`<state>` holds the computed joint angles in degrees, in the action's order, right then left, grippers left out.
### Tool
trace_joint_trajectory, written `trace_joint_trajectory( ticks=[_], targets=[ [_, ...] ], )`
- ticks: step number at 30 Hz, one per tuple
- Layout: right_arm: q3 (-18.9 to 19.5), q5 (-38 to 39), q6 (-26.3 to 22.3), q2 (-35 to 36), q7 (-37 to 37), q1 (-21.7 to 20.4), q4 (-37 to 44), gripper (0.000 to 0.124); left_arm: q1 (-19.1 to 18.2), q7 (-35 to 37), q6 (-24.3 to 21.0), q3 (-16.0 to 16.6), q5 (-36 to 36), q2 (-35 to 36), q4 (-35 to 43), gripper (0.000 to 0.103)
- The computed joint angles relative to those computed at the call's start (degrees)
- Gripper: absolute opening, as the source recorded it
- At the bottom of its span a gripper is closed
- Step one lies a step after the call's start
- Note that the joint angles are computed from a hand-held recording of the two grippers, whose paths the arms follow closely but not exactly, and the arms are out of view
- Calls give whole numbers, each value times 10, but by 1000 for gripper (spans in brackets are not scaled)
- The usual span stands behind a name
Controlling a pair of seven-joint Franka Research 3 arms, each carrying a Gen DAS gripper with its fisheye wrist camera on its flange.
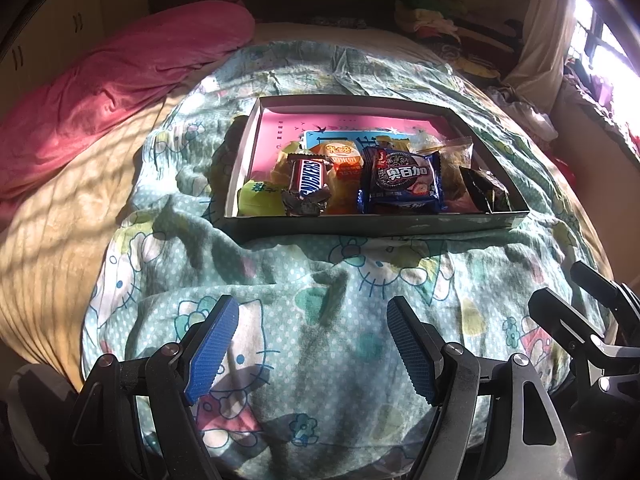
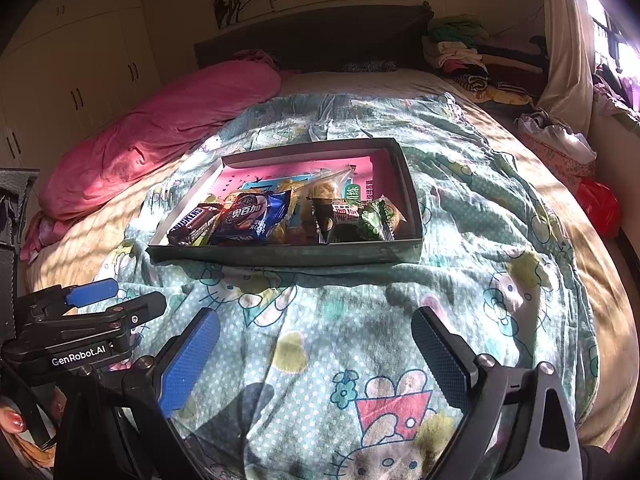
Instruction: Organize snacks
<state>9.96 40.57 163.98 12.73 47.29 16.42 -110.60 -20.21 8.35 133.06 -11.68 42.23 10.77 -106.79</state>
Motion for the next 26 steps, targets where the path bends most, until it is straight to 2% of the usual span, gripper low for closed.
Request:
trace_joint_trajectory(
  ticks=[15,20,24,26],
  targets=[
    [-1,-4,3,2,4,1,1,97,-7,4,-29,1,13,6,14,78],
    [1,4,13,5,1,-2,2,97,-1,1,-2,3,20,0,4,78],
    [-2,-3,27,19,11,-4,14,97,17,-1,63,11,25,-15,-21,78],
    [-9,-16,34,32,32,-3,27,97,28,-8,74,18,37,-24,-28,78]
  ],
)
